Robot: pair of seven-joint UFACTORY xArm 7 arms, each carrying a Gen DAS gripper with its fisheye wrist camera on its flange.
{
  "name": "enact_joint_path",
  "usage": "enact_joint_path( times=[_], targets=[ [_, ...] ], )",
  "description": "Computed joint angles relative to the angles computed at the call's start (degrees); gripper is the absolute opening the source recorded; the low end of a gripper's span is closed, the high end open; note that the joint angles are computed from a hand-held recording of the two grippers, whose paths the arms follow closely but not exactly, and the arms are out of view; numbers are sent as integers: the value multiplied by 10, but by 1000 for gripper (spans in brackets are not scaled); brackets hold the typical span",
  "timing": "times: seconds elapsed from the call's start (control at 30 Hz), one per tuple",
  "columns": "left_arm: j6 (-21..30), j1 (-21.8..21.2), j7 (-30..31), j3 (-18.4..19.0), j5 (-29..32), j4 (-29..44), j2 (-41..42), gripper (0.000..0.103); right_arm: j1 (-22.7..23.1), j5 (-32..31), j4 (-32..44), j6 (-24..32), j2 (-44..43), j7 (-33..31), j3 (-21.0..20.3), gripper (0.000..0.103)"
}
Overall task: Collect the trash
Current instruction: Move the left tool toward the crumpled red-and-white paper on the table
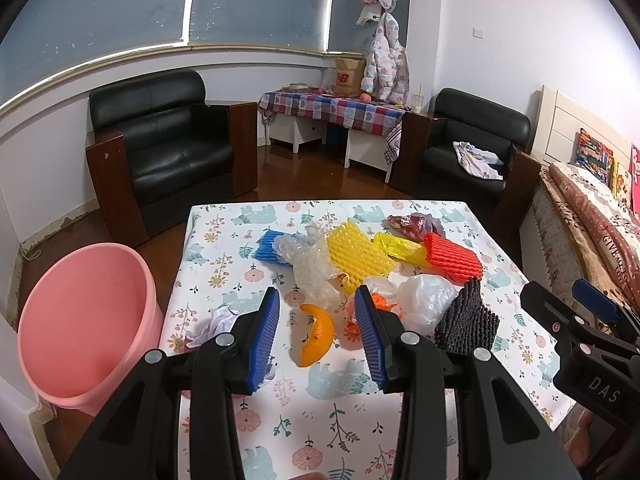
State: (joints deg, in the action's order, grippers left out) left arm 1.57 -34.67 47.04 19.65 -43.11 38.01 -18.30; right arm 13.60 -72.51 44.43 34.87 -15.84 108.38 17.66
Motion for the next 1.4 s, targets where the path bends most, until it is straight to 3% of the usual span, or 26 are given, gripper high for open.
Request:
enact_joint_path(
  times=[0.83,1.1,1.4],
  targets=[
    [3,6,14,1,-16,1,-3,39,1,15,2,-16,3,-11,-1,98],
    [13,-1,46,21,-41,4,-2,39,-1,19,4,-33,11,-18,-5,98],
    [35,29,105,6,-104,17,10,39,-6,18,6,-54,22,-22,-11,98]
  ],
)
